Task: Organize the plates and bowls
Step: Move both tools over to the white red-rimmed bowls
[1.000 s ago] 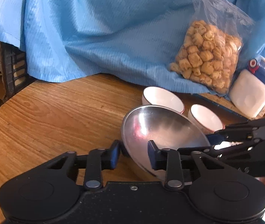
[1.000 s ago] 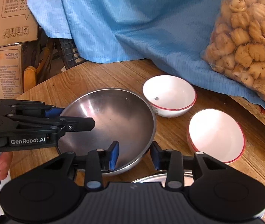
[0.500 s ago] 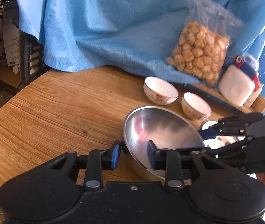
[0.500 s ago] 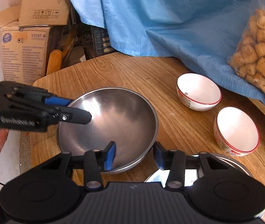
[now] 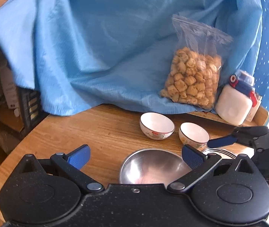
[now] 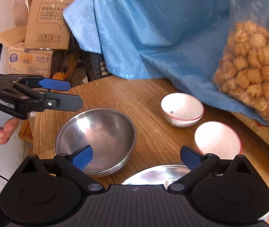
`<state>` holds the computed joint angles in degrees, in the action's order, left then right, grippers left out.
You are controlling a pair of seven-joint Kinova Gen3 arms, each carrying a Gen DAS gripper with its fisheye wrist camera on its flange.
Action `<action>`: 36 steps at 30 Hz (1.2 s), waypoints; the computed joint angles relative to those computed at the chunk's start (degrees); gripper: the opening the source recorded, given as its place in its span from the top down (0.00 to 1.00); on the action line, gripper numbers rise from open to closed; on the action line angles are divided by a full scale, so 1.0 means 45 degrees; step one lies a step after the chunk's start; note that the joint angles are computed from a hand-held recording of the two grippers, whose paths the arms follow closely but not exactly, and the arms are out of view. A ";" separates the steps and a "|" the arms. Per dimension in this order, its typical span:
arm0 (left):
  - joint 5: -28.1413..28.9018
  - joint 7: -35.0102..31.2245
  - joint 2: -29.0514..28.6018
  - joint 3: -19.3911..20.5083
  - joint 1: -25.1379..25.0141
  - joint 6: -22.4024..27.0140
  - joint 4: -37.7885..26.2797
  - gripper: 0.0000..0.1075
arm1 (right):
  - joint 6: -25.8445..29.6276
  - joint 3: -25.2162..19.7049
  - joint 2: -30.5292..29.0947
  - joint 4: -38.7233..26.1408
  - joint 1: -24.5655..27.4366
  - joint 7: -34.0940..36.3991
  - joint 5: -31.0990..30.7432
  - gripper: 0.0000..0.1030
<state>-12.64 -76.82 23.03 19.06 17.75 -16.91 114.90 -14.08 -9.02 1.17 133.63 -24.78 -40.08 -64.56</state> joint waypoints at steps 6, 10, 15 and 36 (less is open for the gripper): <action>0.1707 -0.1557 -0.0060 -0.2058 0.2620 0.1303 -0.1260 0.05 | -0.1189 -0.0512 -0.0741 0.0742 0.0600 -0.0371 -0.0401 0.00; 0.3383 -0.2779 0.0107 -0.4146 0.4873 0.3343 -0.2873 0.05 | -0.2675 -0.1972 -0.0974 0.1058 0.2109 -0.0001 -0.2472 0.00; 0.3525 -0.2460 0.0890 -0.3481 0.4580 0.5932 -0.5091 0.05 | -0.3288 -0.2510 -0.0955 0.0918 0.3162 0.1752 -0.5057 0.00; 0.2257 0.0605 0.4832 -0.2749 0.5251 1.2909 -1.2566 0.05 | -0.3784 -0.1232 0.0886 0.1092 0.2744 -0.3258 -0.1435 0.00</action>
